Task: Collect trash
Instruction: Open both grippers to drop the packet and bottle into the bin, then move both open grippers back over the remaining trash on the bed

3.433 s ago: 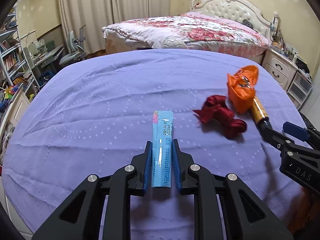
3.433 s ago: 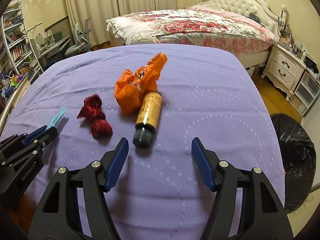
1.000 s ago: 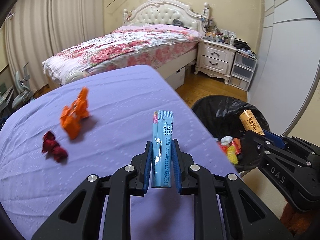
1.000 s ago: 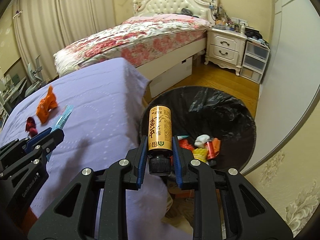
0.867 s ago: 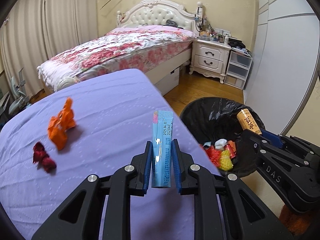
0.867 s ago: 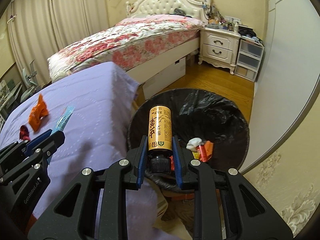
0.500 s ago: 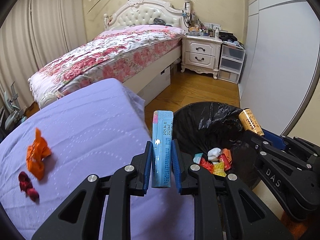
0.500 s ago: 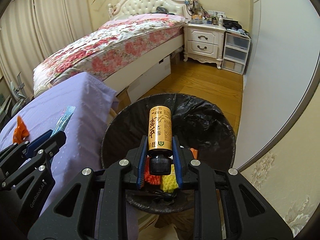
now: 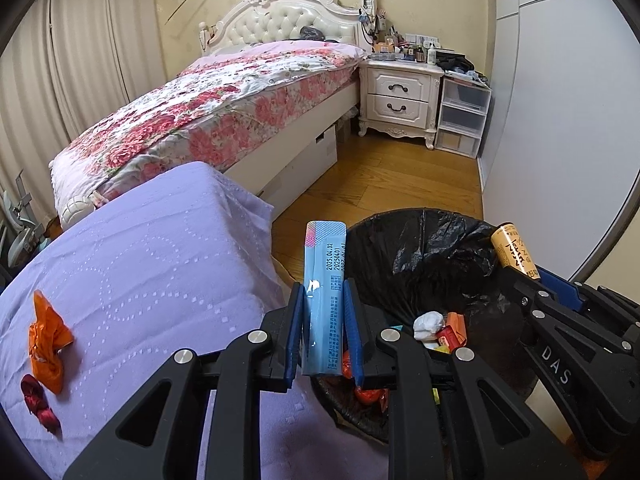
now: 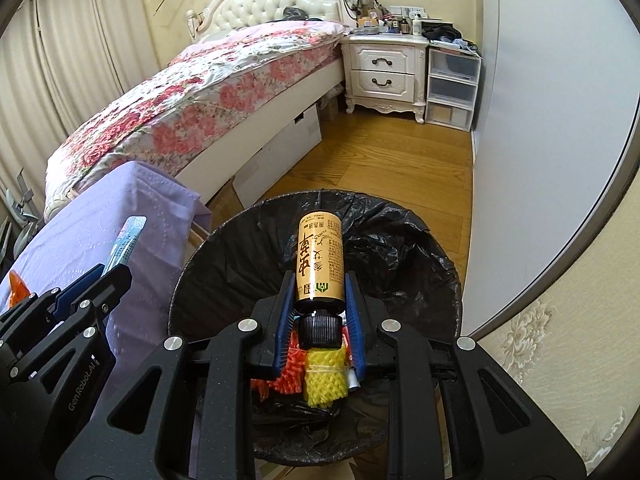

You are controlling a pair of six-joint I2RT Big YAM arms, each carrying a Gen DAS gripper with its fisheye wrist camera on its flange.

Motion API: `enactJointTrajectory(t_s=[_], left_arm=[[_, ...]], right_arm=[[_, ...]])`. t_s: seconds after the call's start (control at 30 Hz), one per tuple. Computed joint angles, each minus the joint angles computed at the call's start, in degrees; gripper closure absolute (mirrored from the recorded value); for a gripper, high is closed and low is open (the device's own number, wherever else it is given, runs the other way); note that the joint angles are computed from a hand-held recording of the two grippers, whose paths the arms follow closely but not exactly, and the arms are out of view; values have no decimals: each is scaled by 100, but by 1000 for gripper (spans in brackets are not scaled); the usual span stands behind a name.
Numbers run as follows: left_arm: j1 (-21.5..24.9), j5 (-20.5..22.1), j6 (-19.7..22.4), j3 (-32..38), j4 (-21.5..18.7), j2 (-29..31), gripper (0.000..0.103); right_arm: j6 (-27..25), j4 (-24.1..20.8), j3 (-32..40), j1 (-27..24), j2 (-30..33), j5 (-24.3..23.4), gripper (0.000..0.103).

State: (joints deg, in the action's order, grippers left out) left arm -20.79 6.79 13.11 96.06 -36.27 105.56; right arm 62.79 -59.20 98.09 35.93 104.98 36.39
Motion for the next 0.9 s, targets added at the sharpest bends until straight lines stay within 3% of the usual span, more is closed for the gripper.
enactJointTrajectory(t_s=[0.1,0.17,0.27,0.43,0.67,0.9], left_arm=[[-18,-36,17,61,-59,53,70],[-23,-64,-14,59,-34,61,53],[-20,-52,-38,40,13,47,46],[3,-64,-43,-33,115,-9,32],[99,-131,-104,-140,142,-111,29],[293,-199,-136,-449,170,-331,28]], right_arm=[[56,-37,3,-5,14,84,71],[85,-62,8,7,21,123,63],[137,-143,37,27,33,200,61],[220,-277,78,59,42,321,44],[303,-435,119,119,58,375,33],[323,-437,116,252,61,310,32]])
